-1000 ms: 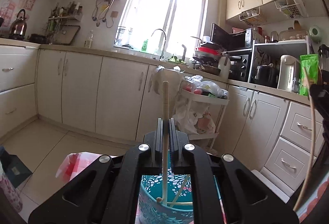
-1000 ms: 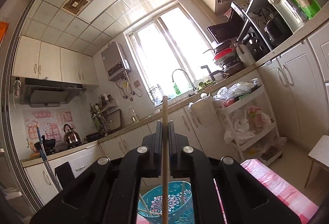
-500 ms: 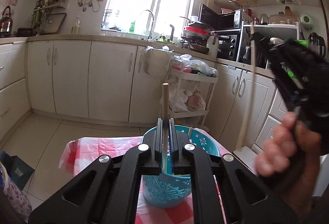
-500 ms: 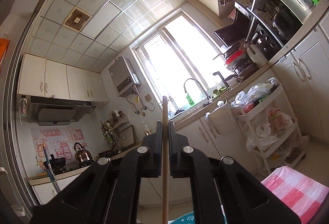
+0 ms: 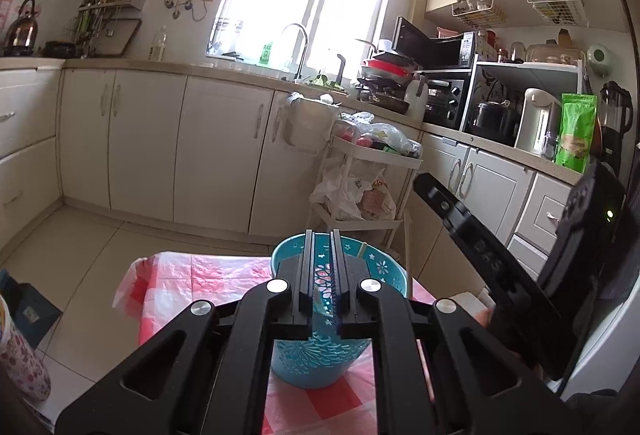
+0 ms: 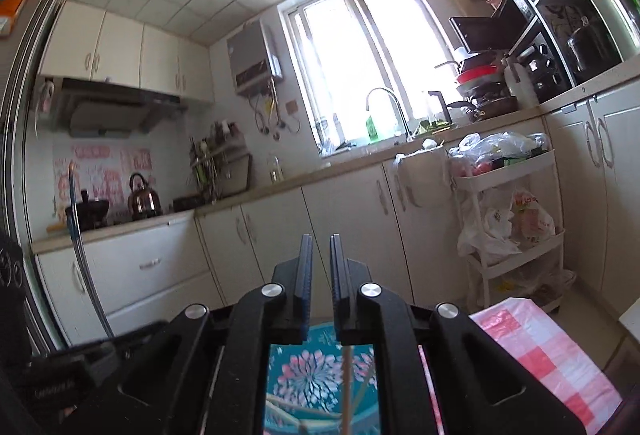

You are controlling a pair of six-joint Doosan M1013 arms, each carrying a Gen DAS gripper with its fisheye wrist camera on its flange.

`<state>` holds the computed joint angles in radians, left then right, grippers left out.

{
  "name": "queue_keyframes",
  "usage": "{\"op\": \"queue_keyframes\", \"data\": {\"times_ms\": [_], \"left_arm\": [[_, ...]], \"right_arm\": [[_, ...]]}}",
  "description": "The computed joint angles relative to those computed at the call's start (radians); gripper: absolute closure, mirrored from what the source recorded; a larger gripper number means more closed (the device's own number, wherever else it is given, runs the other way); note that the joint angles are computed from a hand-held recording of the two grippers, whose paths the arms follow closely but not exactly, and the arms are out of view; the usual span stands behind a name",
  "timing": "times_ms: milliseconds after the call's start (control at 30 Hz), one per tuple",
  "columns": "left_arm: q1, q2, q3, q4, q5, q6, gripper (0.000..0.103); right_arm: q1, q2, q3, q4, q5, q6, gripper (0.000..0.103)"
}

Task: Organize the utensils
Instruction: 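Lift both sticks over the teal basket and open both grippers, then move both open grippers back down toward the sticks on the cloth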

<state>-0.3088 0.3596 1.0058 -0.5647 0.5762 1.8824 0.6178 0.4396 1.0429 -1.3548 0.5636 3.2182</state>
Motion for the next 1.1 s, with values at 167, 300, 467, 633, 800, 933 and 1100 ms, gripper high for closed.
{"op": "queue_keyframes", "data": {"times_ms": [167, 300, 467, 633, 800, 933, 1100], "left_arm": [[0.0, -0.029, 0.043, -0.02, -0.014, 0.001, 0.092], [-0.005, -0.053, 0.089, -0.035, 0.039, 0.023, 0.088], [-0.031, -0.038, 0.086, 0.023, 0.197, 0.03, 0.087], [-0.058, 0.043, -0.02, 0.097, 0.399, -0.031, 0.079], [-0.136, 0.142, -0.158, 0.259, 0.489, 0.002, 0.079], [-0.208, 0.218, -0.248, 0.522, 0.478, -0.077, 0.079], [-0.263, 0.36, -0.449, 0.755, 0.649, -0.146, 0.073]], "right_arm": [[0.025, -0.074, 0.074, 0.187, 0.051, -0.161, 0.077], [0.04, -0.125, 0.124, 0.551, 0.211, -0.416, 0.077], [0.031, -0.168, 0.214, 0.768, 0.336, -0.444, 0.077], [0.004, -0.159, 0.213, 0.89, 0.383, -0.47, 0.077], [0.002, -0.157, 0.214, 0.916, 0.398, -0.476, 0.073], [-0.006, -0.176, 0.243, 0.921, 0.382, -0.444, 0.071], [-0.02, -0.188, 0.263, 0.946, 0.37, -0.434, 0.071]]}}
